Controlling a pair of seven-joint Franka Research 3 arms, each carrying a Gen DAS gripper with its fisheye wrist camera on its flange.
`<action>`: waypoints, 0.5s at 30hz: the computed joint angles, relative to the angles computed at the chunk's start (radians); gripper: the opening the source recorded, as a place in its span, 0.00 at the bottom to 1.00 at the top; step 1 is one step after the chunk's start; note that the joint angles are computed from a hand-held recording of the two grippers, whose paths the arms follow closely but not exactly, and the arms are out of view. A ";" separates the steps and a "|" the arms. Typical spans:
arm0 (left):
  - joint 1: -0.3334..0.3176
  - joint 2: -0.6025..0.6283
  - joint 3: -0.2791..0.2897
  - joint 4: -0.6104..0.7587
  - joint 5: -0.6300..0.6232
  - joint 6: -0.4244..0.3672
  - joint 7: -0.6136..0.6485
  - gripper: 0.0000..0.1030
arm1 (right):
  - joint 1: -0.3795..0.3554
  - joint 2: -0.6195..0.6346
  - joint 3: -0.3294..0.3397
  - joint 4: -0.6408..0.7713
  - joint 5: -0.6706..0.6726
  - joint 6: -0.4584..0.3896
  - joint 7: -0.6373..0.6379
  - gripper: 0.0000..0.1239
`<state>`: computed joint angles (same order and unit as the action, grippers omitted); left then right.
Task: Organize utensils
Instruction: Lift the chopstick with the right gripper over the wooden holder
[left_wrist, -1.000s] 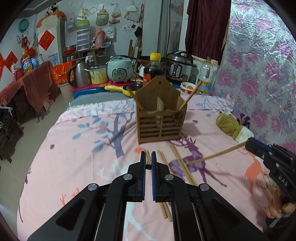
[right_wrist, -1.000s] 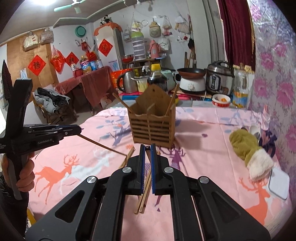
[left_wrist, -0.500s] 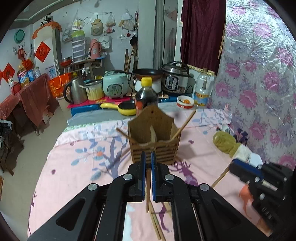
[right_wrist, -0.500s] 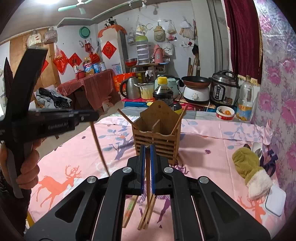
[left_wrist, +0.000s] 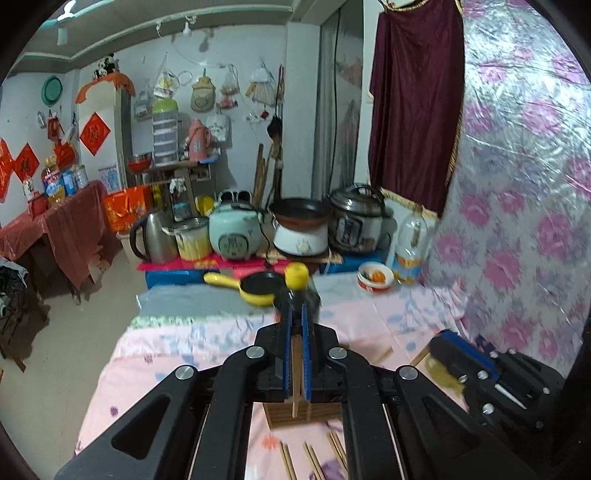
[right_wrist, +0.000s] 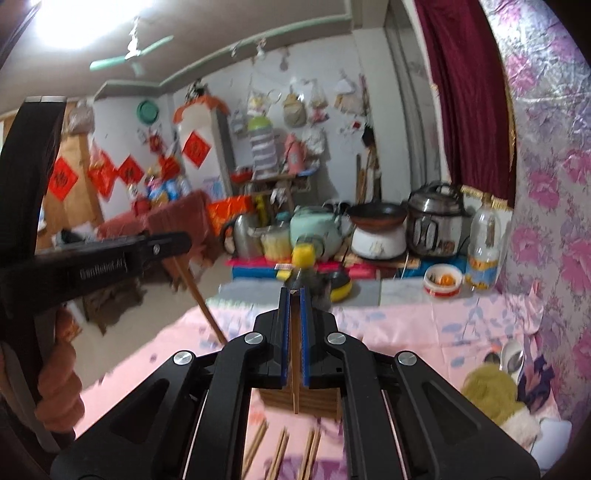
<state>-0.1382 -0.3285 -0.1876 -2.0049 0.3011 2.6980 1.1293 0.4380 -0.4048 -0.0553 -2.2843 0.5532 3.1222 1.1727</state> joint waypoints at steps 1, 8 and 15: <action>0.010 0.024 -0.004 0.022 0.013 0.012 -0.010 0.06 | 0.009 0.018 -0.007 0.017 0.005 0.018 -0.003 0.05; 0.042 0.129 -0.008 0.032 0.077 0.101 -0.071 0.06 | -0.063 0.170 0.067 0.089 -0.054 0.136 0.048 0.05; 0.044 0.113 0.014 -0.065 0.067 0.092 -0.099 0.54 | -0.031 0.190 0.020 0.066 -0.013 0.056 0.049 0.15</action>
